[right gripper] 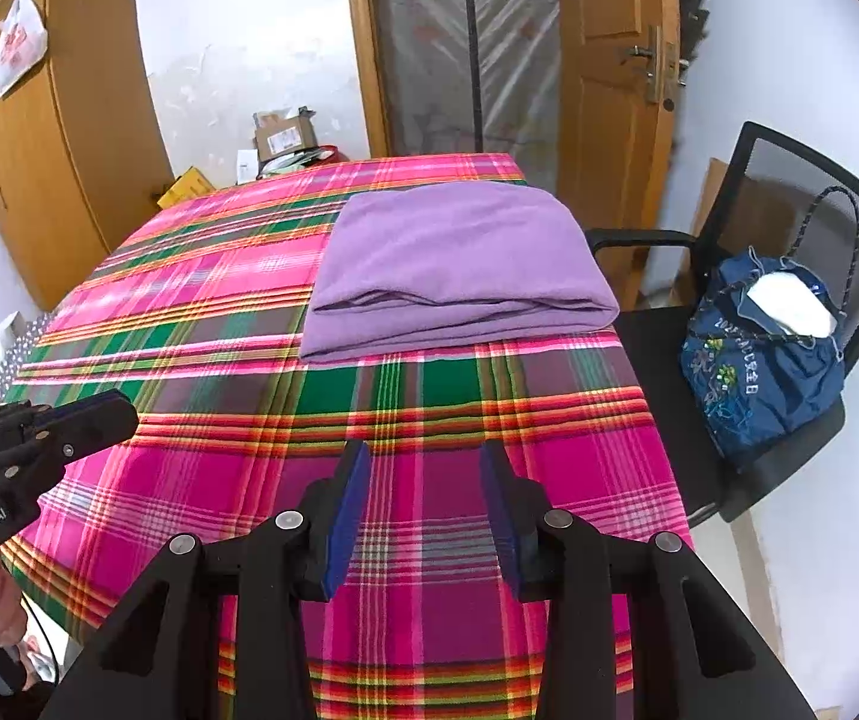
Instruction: Fold clothes
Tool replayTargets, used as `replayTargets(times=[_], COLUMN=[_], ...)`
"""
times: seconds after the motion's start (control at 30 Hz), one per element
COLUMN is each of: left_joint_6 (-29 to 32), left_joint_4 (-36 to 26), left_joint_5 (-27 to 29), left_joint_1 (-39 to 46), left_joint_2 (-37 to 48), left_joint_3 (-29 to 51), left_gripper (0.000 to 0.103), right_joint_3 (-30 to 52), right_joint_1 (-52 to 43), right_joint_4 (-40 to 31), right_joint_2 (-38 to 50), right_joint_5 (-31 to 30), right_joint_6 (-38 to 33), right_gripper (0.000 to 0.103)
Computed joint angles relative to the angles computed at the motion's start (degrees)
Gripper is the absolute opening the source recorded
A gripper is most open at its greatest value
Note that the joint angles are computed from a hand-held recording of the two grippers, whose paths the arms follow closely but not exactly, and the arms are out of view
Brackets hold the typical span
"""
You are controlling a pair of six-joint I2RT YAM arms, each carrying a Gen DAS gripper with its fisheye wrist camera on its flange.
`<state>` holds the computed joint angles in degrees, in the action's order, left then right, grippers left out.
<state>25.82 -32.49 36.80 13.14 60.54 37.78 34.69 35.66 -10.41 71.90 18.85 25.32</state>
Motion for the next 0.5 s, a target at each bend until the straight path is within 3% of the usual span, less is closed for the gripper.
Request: replayTargets(times=[0.5], left_joint_6=[-1.0], left_joint_4=[1.6], left_joint_5=[3.9], left_joint_1=[1.4], left_joint_2=[-0.3], left_joint_3=[-0.9], left_gripper=[0.008], right_joint_3=[1.3], right_joint_1=[0.6], right_joint_4=[-0.2], right_joint_2=[2.6], right_joint_5=[0.4], right_joint_6=[-0.1], right_gripper=[0.039])
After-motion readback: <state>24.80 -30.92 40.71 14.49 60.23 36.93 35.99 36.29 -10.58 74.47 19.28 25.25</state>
